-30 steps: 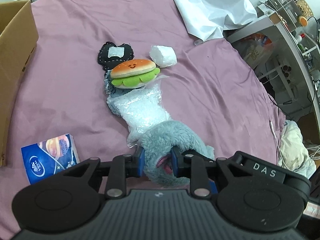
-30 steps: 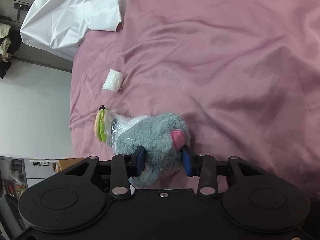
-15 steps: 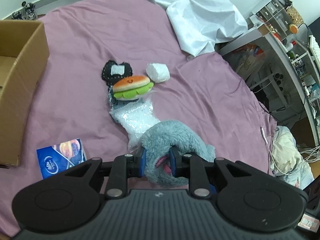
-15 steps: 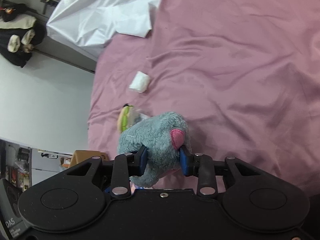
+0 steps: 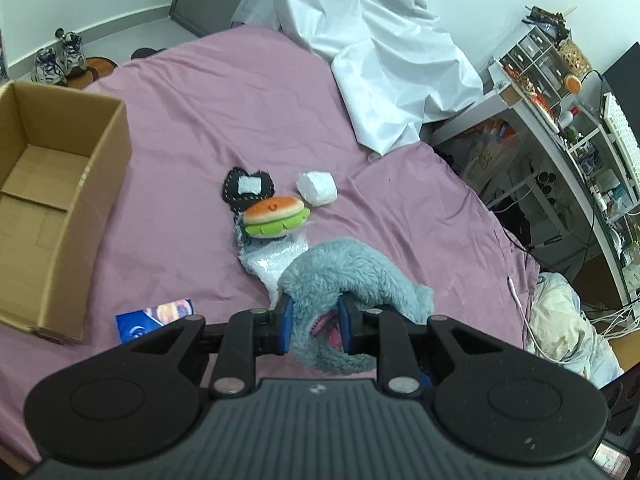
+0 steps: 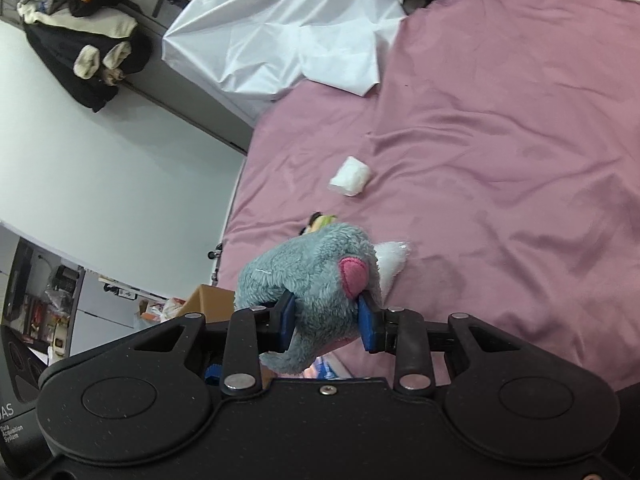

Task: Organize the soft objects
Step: 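Lift the grey plush with the right gripper and carry it toward the cardboard box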

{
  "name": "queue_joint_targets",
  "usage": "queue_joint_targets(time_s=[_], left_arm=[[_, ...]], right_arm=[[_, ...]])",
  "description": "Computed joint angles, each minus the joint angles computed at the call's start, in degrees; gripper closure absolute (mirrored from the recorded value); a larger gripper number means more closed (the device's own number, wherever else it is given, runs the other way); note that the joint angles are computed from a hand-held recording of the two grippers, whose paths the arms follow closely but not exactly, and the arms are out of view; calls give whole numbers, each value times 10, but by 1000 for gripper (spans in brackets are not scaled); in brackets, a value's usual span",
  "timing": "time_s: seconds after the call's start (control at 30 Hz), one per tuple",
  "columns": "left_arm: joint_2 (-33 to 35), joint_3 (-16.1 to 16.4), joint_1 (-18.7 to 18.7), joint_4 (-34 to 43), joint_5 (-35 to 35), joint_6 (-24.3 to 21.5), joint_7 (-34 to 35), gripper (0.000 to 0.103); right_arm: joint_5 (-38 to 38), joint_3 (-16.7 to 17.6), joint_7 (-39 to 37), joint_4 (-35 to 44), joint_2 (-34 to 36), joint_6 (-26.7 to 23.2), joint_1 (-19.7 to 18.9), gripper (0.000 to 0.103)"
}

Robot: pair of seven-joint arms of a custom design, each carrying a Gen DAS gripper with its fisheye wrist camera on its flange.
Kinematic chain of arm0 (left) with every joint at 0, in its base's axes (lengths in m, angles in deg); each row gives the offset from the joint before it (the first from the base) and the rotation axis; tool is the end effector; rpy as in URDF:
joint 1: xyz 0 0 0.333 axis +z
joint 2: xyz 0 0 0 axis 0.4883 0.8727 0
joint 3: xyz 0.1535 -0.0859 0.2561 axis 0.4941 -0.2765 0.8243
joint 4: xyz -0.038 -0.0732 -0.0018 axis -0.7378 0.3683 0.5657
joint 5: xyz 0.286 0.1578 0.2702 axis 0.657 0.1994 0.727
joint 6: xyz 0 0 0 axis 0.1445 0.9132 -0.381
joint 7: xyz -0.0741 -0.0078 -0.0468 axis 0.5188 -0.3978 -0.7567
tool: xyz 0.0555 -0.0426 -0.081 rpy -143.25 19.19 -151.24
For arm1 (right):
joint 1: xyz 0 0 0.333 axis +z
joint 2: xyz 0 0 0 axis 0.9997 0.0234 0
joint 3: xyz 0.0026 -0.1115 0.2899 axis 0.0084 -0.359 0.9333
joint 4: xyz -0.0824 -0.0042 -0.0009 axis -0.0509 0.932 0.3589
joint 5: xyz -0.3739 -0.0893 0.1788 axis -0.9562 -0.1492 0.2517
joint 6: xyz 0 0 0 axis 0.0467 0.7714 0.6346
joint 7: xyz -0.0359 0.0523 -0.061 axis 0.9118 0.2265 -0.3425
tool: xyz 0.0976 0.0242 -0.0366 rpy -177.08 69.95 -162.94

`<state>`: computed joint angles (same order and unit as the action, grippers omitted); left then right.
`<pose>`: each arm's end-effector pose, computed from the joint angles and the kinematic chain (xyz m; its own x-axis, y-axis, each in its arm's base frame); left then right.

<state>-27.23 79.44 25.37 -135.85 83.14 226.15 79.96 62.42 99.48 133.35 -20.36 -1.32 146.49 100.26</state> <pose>0.6575 -0.1347 0.5152 0.2963 -0.8427 0.4496 -0.7342 -0.5020 -0.4571 0.6863 0.2454 0.4746 0.0089 -0.7395 -0.6731 -0.8577 0.3404 -0.3854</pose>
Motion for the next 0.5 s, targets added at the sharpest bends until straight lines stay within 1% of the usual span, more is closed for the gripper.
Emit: queue_joint_targets(time_s=[0.2,0.5], left_arm=[[-27,5,5,-19,2,8,-3,81],[-69,14,17,-51,8,16,-13,81]], right_arm=[[16,9,-12,4,-6,6,2,72],[29,16,-34,28,0,-1,14,72]])
